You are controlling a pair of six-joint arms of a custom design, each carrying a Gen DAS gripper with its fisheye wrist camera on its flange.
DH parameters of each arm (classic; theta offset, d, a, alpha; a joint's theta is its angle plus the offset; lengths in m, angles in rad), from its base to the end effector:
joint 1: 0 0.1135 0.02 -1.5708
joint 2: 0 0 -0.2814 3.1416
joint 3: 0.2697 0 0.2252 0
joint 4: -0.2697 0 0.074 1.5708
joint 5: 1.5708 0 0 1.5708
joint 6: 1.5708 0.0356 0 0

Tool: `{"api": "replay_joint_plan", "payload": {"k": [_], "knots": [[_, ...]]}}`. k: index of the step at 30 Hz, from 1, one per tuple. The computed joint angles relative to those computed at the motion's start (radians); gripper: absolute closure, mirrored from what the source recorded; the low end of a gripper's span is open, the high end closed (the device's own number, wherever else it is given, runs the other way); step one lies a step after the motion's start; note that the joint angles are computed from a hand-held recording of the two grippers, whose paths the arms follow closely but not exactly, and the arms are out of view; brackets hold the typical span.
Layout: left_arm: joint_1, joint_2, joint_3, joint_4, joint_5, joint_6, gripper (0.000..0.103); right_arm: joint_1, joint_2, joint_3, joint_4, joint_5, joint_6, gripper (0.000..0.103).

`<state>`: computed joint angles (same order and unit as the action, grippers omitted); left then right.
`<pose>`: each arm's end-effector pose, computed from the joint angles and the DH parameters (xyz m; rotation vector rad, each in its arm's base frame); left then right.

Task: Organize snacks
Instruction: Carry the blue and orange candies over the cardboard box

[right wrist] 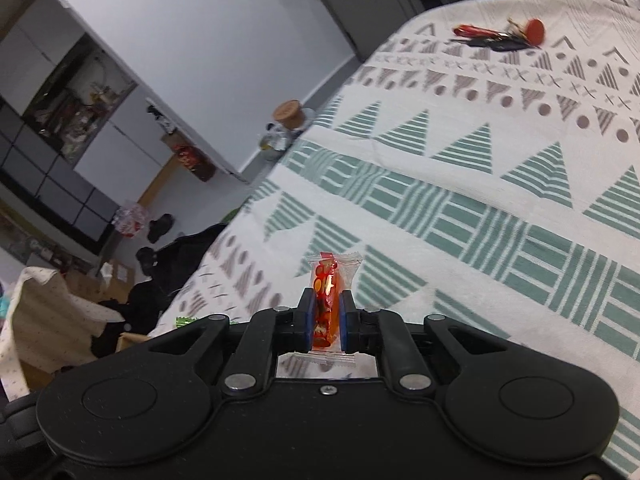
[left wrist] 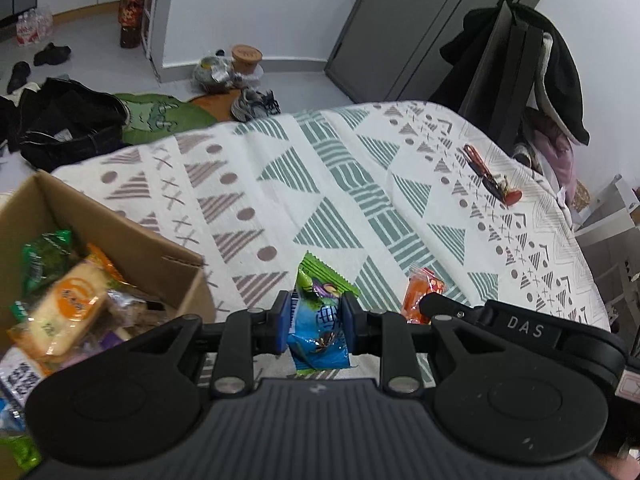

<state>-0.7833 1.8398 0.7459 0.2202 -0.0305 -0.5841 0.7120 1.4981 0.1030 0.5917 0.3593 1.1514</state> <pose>0.2262 -0.2237 0.1355 0.2374 2.5165 -0.5503 0.1377 0.1023 0.1137 0.6833 2.2658 0.5091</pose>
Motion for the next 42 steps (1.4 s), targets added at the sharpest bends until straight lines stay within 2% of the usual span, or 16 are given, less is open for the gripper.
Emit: {"api": "replay_joint_plan", "payload": {"k": [4, 13, 28, 35, 42], "knots": [[-0.005, -0.071, -0.029, -0.029, -0.037, -0.007, 0.078, 0.077, -0.085, 0.023, -0.088, 0.054, 0.016, 0.091], [-0.004, -0.239, -0.101, -0.097, -0.102, -0.027, 0.078, 0.250, -0.176, 0.102, -0.234, 0.167, 0.050, 0.091], [0.082, -0.557, -0.191, -0.275, -0.145, -0.006, 0.078, 0.435, -0.149, 0.223, -0.329, 0.275, 0.051, 0.092], [0.219, -0.677, -0.202, -0.377, -0.087, 0.059, 0.078, 0.460, -0.080, 0.256, -0.264, 0.240, 0.009, 0.092], [0.374, -0.745, -0.238, -0.408, 0.010, 0.131, 0.077, 0.501, 0.009, 0.335, -0.261, 0.225, -0.013, 0.092]]}}
